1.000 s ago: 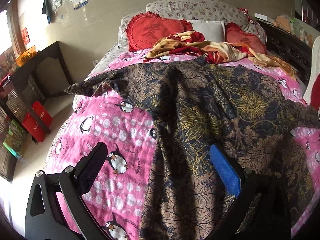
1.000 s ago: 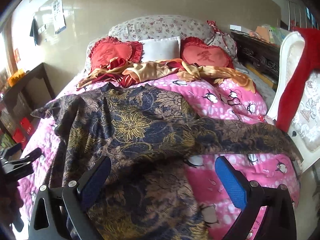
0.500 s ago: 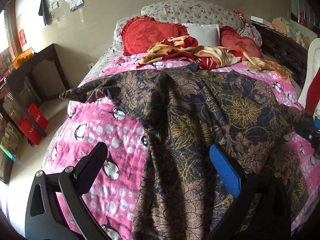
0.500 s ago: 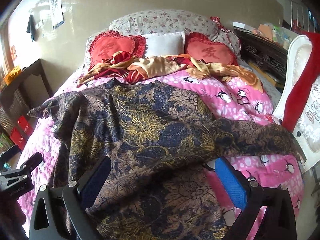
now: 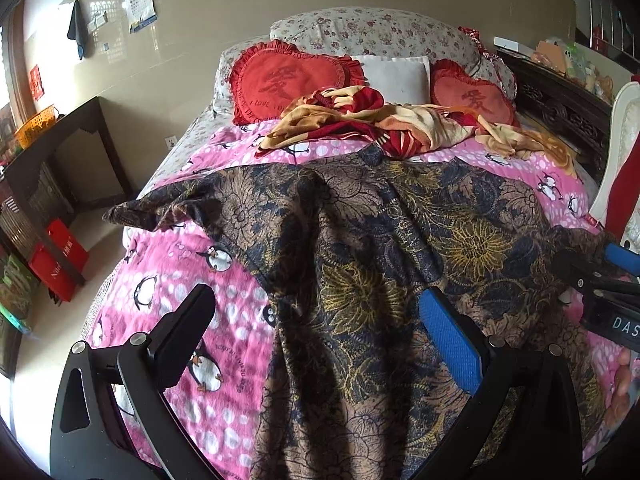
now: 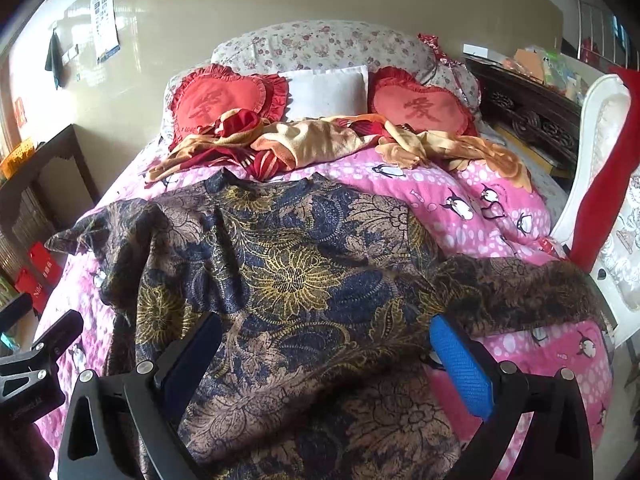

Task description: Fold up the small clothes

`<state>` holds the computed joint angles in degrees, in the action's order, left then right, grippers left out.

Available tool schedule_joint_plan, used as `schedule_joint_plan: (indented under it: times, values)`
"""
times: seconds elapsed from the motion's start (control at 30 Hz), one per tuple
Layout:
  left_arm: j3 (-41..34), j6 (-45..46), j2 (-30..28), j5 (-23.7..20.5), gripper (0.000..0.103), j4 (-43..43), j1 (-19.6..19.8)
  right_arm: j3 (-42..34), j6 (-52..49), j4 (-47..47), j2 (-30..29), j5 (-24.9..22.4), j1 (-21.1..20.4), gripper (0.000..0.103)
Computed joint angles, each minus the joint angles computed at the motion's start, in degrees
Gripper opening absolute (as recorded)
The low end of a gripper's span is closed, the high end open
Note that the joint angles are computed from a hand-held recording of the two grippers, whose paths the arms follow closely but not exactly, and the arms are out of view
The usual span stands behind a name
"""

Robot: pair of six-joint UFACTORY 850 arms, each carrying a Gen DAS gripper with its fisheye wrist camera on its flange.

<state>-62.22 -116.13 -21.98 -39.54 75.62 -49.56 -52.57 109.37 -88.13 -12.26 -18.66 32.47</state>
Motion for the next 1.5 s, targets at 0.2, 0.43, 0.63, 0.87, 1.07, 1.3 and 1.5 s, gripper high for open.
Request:
schedule_joint_plan:
  times: [0.2, 0.43, 0.63, 0.87, 1.07, 1.3, 1.5]
  values:
    - [-1.13, 0.2, -1.1, 1.3, 0.103, -0.09, 0.76, -1.98, -4.06, 2.52, -2.39, 1.59, -0.53, 0.103]
    - [-1.86, 0.19, -2.26, 2.17, 0.103, -0.92, 1.43, -3.82, -5.53, 3.89, -4.74, 1.2, -0.33, 0.103]
    - [-2.34, 0.72, -3.27, 2.89, 0.103, -1.94, 2.19, -4.89, -6.91, 3.95, -6.21, 0.3, 0.34, 0.103]
    - [-2.55, 1.03, -4.14, 3.3, 0.103, -2.77, 2.9, -5.55, -8.48, 5.5, -7.08, 2.08, -0.07, 0.103]
    - [-2.73, 1.14, -4.53, 3.86, 0.103, -3.03, 3.35, -6.18, -11.03, 8.01, -7.97, 2.13, -0.21, 0.103]
    - [-2.61, 0.72, -4.58, 4.1, 0.103, -2.82, 3.67, -6.36, -10.67, 7.9, -8.26, 1.93, -0.32, 0.103]
    - [-2.87, 1.29, -4.85, 3.84, 0.103, -3.18, 3.73, -6.62, -12.9, 10.2, -8.68, 2.3, -0.47, 0.103]
